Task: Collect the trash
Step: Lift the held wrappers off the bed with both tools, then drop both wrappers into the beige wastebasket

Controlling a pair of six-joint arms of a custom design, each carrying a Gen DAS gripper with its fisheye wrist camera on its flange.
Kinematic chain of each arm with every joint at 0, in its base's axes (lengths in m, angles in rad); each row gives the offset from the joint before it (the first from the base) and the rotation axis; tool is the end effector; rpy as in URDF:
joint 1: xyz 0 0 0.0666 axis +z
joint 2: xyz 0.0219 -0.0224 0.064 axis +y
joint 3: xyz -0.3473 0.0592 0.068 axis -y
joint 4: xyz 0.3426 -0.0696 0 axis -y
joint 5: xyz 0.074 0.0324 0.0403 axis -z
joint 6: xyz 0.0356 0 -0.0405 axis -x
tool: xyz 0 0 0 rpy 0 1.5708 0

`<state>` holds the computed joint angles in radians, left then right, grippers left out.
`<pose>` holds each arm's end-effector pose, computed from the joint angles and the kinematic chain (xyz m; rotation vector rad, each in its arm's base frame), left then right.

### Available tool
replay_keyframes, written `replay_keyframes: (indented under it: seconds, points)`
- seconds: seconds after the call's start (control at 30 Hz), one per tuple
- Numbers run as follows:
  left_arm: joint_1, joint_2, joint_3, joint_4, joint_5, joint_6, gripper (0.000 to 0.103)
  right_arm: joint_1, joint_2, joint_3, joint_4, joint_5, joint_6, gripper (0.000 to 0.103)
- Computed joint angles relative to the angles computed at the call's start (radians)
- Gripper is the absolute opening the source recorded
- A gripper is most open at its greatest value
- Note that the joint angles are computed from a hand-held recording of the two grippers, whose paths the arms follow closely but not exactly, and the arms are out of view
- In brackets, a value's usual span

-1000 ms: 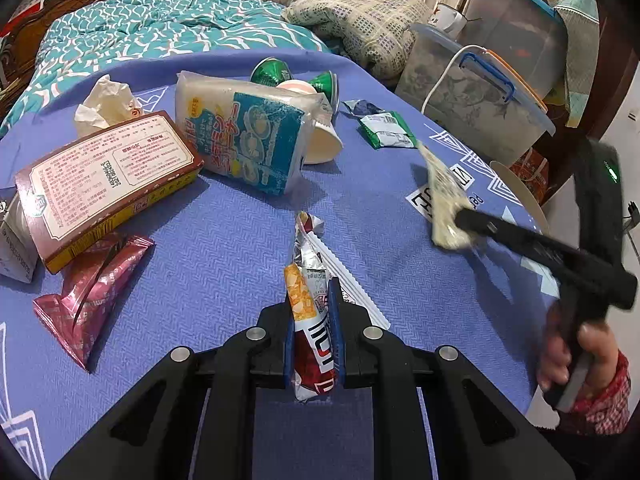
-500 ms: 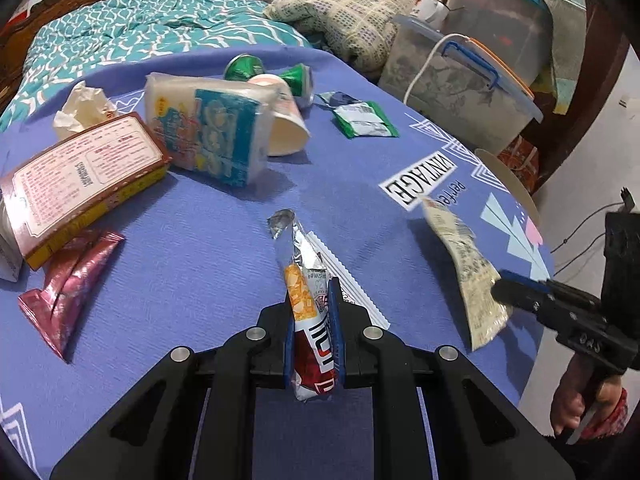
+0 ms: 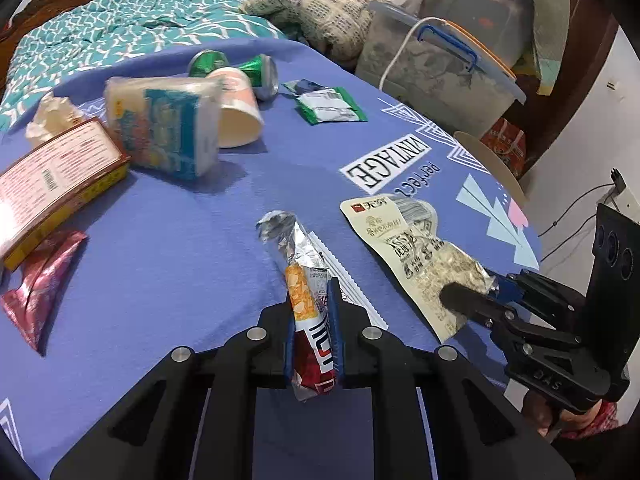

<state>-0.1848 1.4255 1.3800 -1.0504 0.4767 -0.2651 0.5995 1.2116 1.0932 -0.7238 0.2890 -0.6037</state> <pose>0.4189 -0.0953 0.3745 0.7256 2.4889 -0.6032 0.3160 0.2032 0.3584 0.1368 2.3756 0.2277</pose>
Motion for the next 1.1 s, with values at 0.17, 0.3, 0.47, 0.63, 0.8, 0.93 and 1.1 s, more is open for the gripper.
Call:
replay_keyframes:
  seconds: [0.17,0.3,0.47,0.63,0.8,0.93,1.1]
  points:
    - [-0.085,0.05,0.063,-0.032,-0.002,0.001,0.012,-0.077,-0.076,-0.064,0.024,0.034,-0.04,0.025]
    - [-0.185,0.106,0.131,-0.038,-0.013,-0.001,0.011,-0.157,-0.157,-0.131,0.043,0.029,-0.063,0.024]
    - [-0.309,0.22,0.271,-0.058,-0.007,0.013,0.011,-0.282,-0.251,-0.184,0.054,0.048,-0.066,0.023]
    - [-0.402,0.351,0.441,-0.102,0.002,0.024,0.011,-0.468,-0.308,-0.219,0.081,-0.024,-0.072,0.023]
    - [-0.487,0.504,0.686,-0.169,0.015,0.044,0.011,-0.649,-0.315,-0.221,0.093,-0.083,-0.064,0.023]
    - [-0.54,0.607,0.841,-0.189,-0.021,0.069,0.013,-0.744,-0.288,-0.222,0.09,-0.121,-0.069,0.027]
    - [-0.577,0.682,0.94,-0.198,-0.092,0.087,0.061,-0.783,-0.305,-0.265,0.12,-0.111,-0.168,0.076]
